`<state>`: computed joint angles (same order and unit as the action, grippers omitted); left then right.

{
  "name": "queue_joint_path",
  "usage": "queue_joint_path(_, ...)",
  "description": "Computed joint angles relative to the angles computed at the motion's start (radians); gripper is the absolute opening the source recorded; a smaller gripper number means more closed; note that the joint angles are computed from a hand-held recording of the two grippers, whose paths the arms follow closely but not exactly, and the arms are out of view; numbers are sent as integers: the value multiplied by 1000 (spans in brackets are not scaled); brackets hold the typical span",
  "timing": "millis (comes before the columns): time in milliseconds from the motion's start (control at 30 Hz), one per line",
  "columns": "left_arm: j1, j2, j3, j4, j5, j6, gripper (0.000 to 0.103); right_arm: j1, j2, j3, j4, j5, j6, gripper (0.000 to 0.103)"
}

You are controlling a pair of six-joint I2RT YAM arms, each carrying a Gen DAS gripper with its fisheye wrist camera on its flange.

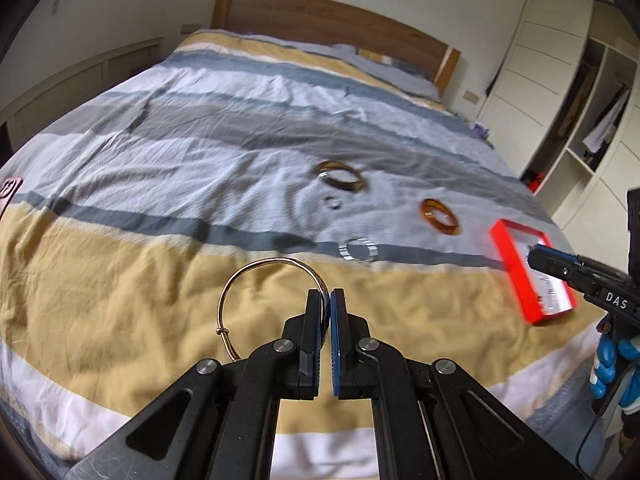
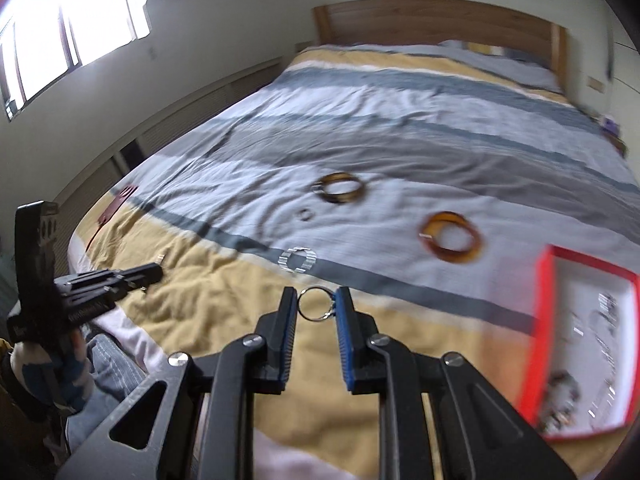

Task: Organize jewelry
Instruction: 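Carry the gold bangle and silver ring over the red box with both tools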

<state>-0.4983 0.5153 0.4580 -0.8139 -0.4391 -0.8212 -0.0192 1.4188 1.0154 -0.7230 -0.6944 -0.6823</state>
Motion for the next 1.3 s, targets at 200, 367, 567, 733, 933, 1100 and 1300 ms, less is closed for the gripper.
queue_joint_path(200,-242,204,113,43,-126,-122,4,-293,69,113,-139,-59,-185,18)
queue_joint_path(367,-304,445,232,180,-110,-70,4,-489,207,252,-188,-86,-270,18)
queue_joint_path(567,-291,779,420,384,-5,59,4,-609,365,423,-209,-102,-279,18)
queue_joint_path(733,-278,1058,648,473,95,155,4,-627,473,529,-193,-89,-260,18)
queue_joint_path(933,-250,1362,959,467,211,240,4,-606,622,655,-184,-58,-235,18)
queue_joint_path(1100,-242,1572,1166,398,279,268,5,-567,715,715,-180,-15,-235,18)
queue_joint_path(1300,-217,1765,1381,305,297,287,5,-501,779,741,-123,49,-211,18)
